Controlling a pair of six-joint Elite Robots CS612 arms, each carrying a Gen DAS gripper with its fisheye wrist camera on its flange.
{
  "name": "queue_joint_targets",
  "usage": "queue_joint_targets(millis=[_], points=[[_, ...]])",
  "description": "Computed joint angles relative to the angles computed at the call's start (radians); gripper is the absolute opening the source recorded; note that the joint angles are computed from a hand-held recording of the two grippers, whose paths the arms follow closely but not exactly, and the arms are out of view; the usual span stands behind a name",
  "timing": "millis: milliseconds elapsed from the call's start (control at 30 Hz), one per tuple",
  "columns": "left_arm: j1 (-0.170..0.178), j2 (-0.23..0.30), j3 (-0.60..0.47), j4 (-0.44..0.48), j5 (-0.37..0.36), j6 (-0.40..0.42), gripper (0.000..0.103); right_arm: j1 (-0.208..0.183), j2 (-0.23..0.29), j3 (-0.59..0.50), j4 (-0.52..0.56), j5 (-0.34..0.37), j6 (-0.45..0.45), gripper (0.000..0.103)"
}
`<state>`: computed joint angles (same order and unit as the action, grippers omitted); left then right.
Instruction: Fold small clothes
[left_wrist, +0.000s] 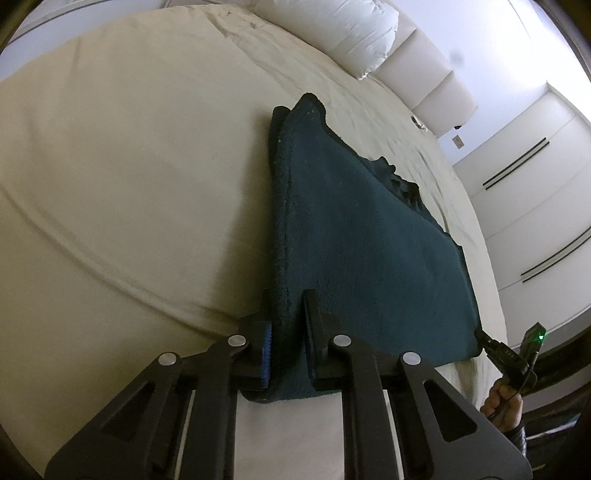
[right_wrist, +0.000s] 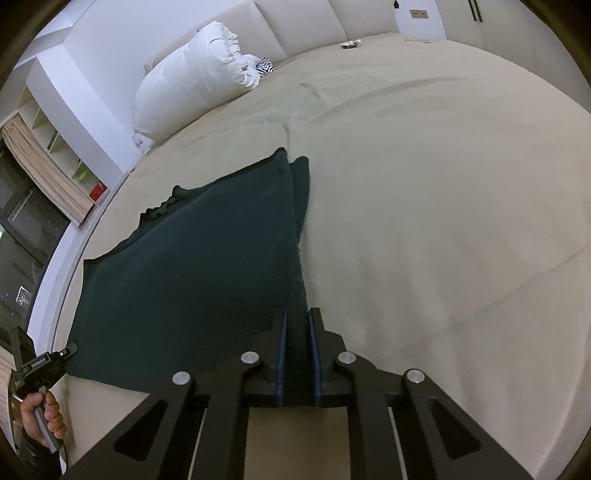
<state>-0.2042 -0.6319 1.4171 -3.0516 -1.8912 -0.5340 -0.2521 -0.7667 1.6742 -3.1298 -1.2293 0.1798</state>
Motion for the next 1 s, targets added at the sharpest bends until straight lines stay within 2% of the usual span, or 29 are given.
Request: queue_joint_targets(millis=[200, 700, 833, 1000], points=[[-0.007, -0.016, 0.017, 0.005, 0.022, 0.034, 0.009, 0.001, -0.009, 0.015, -0.01, -0.009, 0.009, 0.01], [-0.006, -0.032, 0.054, -0.009, 0.007, 0.034, 0.009, -0.014, -0.015, 0.047, -0.032, 0.019, 0.06, 0.007], [-0.003, -0.032, 0.064, -0.023, -0.005, 0.018, 0.009, -0.018, 0.002, 0.026, 0.0, 0.026, 0.066, 0.007], [0.005, -0.018, 0.064, -0.039, -0.032, -0.012, 0.009, -0.006, 0.004, 0.017, 0.014, -0.007, 0.03, 0.007]])
